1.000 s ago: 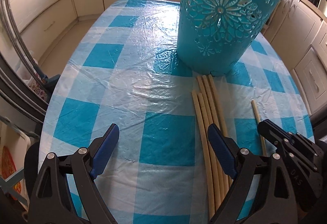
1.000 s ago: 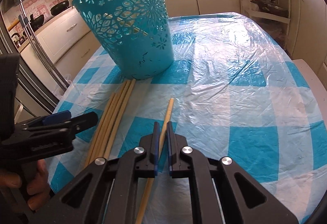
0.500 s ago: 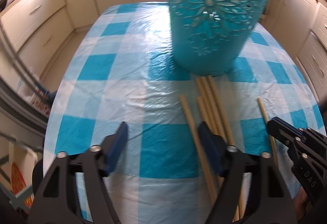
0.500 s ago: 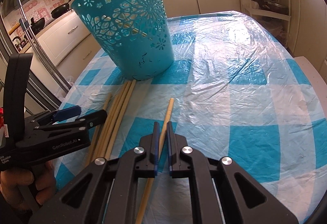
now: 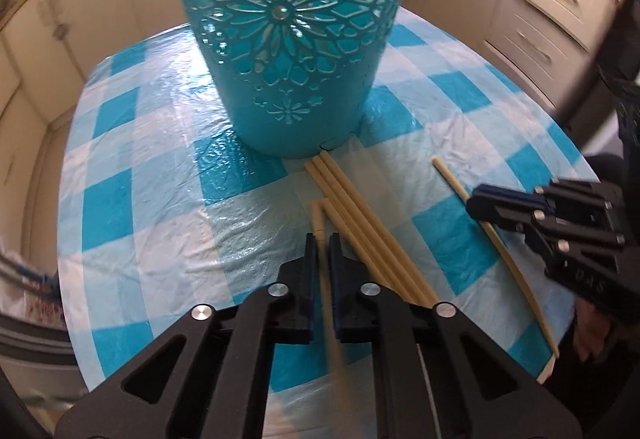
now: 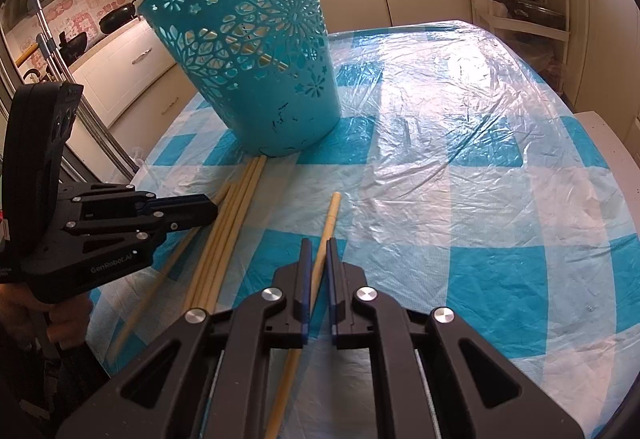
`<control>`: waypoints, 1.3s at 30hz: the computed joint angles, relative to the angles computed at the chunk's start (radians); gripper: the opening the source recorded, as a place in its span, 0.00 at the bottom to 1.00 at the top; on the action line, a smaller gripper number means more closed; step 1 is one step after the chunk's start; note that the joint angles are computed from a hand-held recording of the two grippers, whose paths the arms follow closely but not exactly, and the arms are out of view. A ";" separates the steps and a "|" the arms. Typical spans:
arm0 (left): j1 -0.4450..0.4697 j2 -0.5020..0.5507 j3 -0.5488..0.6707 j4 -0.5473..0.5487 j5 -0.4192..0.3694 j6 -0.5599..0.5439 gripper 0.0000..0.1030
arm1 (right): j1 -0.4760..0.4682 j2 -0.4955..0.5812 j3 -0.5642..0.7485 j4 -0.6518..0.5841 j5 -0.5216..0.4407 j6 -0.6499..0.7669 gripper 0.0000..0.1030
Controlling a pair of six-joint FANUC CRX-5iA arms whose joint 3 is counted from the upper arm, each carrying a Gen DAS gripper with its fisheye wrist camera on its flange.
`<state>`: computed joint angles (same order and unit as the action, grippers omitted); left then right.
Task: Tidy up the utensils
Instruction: 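Reach the left gripper to the chopstick pile and close on one, then lift the chopstick into the basket and open the left gripper while the right gripper holds a chopstick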
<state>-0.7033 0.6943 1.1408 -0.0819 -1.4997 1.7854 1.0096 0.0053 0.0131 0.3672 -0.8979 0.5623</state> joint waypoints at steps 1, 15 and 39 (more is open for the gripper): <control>0.001 0.004 0.007 -0.001 -0.008 -0.005 0.06 | 0.000 0.004 0.006 -0.001 -0.005 0.001 0.07; -0.081 0.207 0.432 -0.226 -0.298 -0.008 0.17 | 0.008 0.073 0.089 0.031 -0.099 0.047 0.08; -0.101 0.094 0.219 -0.247 -0.173 0.024 0.05 | 0.016 0.087 0.093 0.055 -0.091 0.063 0.16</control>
